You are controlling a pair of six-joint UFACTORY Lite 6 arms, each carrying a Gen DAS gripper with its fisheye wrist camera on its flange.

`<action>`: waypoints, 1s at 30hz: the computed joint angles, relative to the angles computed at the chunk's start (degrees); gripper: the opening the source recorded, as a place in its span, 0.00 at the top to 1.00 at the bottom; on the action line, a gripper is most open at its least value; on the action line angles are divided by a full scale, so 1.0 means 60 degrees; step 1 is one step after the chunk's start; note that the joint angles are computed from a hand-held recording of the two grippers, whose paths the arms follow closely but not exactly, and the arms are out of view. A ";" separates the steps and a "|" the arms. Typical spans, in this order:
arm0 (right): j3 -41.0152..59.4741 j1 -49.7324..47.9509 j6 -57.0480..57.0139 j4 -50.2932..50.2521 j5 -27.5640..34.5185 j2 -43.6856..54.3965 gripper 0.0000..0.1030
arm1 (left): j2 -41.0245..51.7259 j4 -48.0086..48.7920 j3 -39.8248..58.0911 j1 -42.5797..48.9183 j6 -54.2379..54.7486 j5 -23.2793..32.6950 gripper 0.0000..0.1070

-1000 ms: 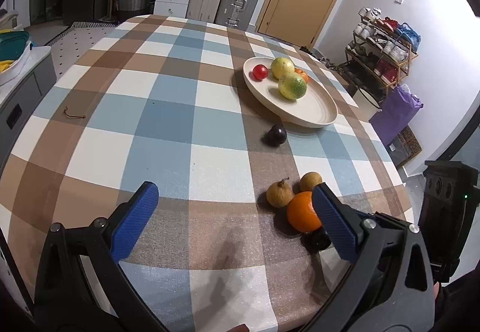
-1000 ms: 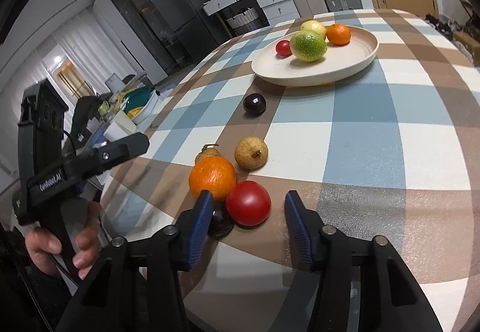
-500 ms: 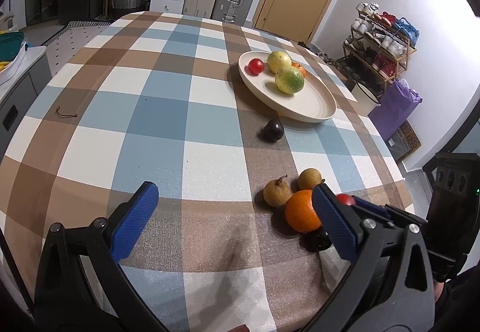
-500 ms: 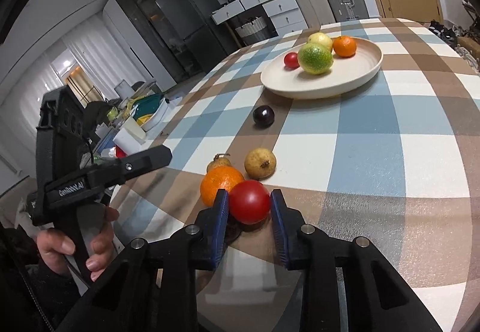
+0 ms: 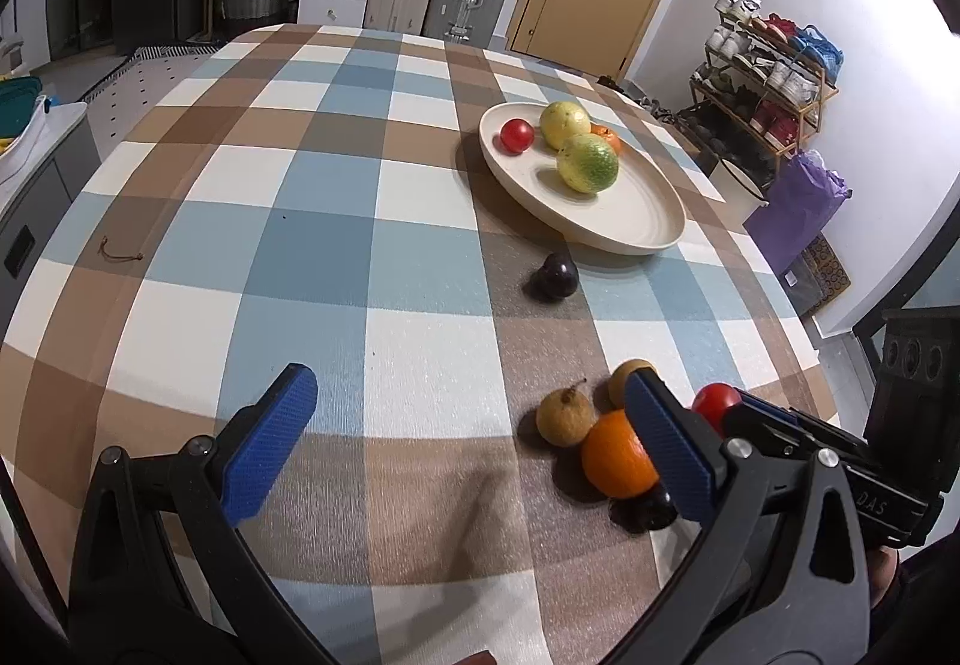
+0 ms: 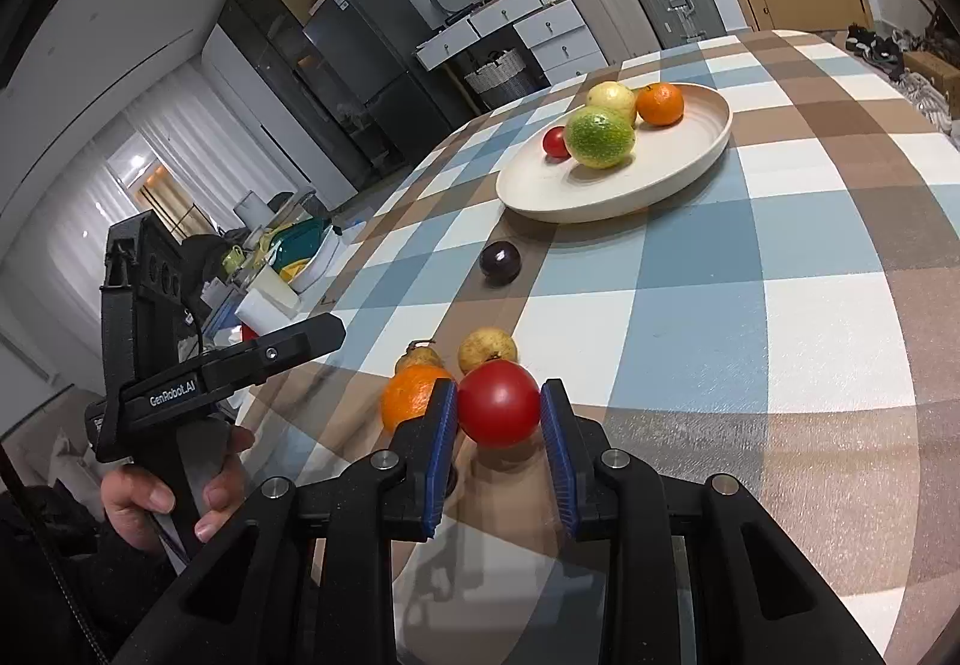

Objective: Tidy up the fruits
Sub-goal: 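Grasp the red tomato on the cloth with the right tool and lift it, then grasp the dark plum with the left tool while the right tool holds the tomato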

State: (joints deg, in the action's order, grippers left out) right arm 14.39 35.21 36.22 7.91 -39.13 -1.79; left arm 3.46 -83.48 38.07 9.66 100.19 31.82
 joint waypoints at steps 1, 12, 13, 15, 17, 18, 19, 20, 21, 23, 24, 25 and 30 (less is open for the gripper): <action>-0.0013 -0.0110 0.0099 -0.0183 -0.0041 0.0017 0.72 | 0.0107 0.0004 0.0121 -0.0077 -0.0045 -0.0058 0.05; -0.0041 -0.1434 0.0844 -0.2091 -0.0215 -0.0178 0.72 | 0.1458 0.0891 0.2026 -0.1298 -0.1079 -0.0789 0.05; 0.0007 -0.1490 0.0803 -0.2155 -0.0174 -0.0148 0.72 | 0.1620 0.1065 0.2235 -0.1485 -0.1262 -0.0947 0.05; 0.0118 -0.1771 0.0937 -0.2584 -0.0164 -0.0054 0.72 | 0.1908 0.1326 0.2573 -0.1776 -0.1597 -0.1210 0.05; 0.0238 -0.2040 0.1122 -0.2971 -0.0109 0.0002 0.72 | 0.2278 0.1476 0.3008 -0.2039 -0.2029 -0.1528 0.05; 0.0259 -0.2207 0.1315 -0.3255 -0.0141 -0.0007 0.72 | 0.2557 0.1958 0.3354 -0.2141 -0.2522 -0.1470 0.05; 0.0237 -0.2355 0.1471 -0.3480 -0.0196 -0.0067 0.72 | 0.2854 0.2552 0.3729 -0.2264 -0.3128 -0.1408 0.05; 0.0210 -0.2452 0.1512 -0.3591 -0.0196 -0.0151 0.72 | 0.3069 0.2901 0.3997 -0.2374 -0.3522 -0.1422 0.05; 0.0214 -0.2553 0.1547 -0.3708 -0.0152 -0.0213 0.72 | 0.3268 0.3162 0.4227 -0.2491 -0.3816 -0.1458 0.05; 0.0232 -0.2767 0.1708 -0.4002 -0.0117 -0.0281 0.72 | 0.3714 0.3738 0.4718 -0.2728 -0.4463 -0.1510 0.05; 0.0248 -0.2858 0.1783 -0.4120 -0.0112 -0.0293 0.72 | 0.3876 0.3826 0.4868 -0.2819 -0.4594 -0.1530 0.05; 0.0279 -0.2972 0.1867 -0.4270 -0.0119 -0.0283 0.72 | 0.4111 0.4060 0.5119 -0.2916 -0.4877 -0.1525 0.05; 0.0485 -0.3458 0.2223 -0.4949 -0.0057 -0.0173 0.72 | 0.4932 0.5256 0.6080 -0.3252 -0.6311 -0.1460 0.05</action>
